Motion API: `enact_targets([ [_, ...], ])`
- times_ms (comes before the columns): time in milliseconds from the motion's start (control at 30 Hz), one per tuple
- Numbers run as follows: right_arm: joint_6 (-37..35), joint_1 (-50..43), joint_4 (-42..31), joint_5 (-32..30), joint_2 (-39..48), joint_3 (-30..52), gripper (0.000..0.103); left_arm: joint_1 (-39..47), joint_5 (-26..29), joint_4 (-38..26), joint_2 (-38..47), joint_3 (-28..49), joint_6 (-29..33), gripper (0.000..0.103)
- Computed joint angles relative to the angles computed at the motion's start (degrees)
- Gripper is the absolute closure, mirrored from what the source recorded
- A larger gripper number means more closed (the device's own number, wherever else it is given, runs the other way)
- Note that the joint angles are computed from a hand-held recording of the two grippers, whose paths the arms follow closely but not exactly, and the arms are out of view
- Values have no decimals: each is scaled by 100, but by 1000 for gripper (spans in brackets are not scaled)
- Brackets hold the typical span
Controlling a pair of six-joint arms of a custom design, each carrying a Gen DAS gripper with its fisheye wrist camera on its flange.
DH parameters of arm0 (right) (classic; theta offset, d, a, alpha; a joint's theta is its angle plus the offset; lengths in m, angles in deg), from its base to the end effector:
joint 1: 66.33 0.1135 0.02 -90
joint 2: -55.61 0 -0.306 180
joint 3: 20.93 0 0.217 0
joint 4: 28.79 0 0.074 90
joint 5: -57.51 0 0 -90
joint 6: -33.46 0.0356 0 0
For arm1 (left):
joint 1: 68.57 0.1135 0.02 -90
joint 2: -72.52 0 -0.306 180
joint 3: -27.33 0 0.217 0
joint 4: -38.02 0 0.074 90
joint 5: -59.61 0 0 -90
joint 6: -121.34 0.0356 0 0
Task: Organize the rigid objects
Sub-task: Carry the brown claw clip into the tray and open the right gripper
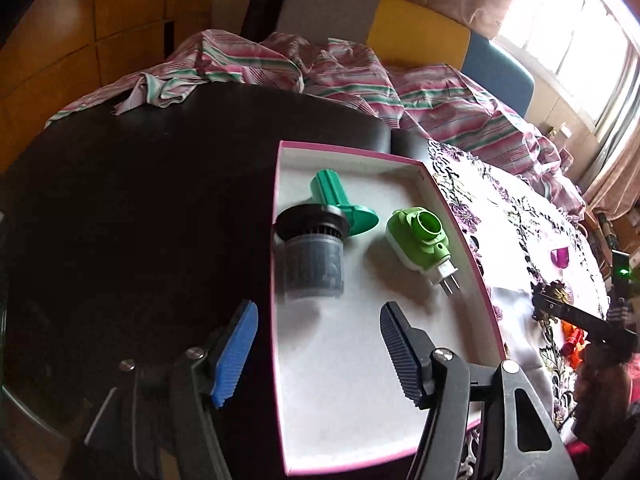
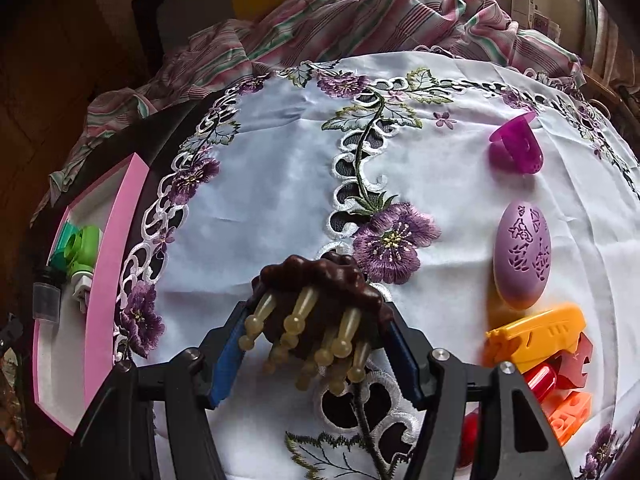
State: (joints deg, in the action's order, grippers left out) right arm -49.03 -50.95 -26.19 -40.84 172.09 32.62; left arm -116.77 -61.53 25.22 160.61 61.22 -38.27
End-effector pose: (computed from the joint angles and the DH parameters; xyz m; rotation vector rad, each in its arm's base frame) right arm 0.2968 0.0870 0.0993 -0.2324 2.6339 0.3281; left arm 0.1321 -0.1201 0.1472 -0.5978 2.4065 -0.0750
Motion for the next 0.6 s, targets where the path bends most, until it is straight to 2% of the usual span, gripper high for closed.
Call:
enact_targets([
  [233,68,-7,125,78,14,-32,38,-576,-146,-413,-122,-77,-745,38],
  [367,95,-51,188,22,31,-62,38,-798,-225,-556,-85,-50,-944,38],
  [600,7,35,308,343,2,-142,39,-1117,-379,-929,-73,107,-1241,38],
])
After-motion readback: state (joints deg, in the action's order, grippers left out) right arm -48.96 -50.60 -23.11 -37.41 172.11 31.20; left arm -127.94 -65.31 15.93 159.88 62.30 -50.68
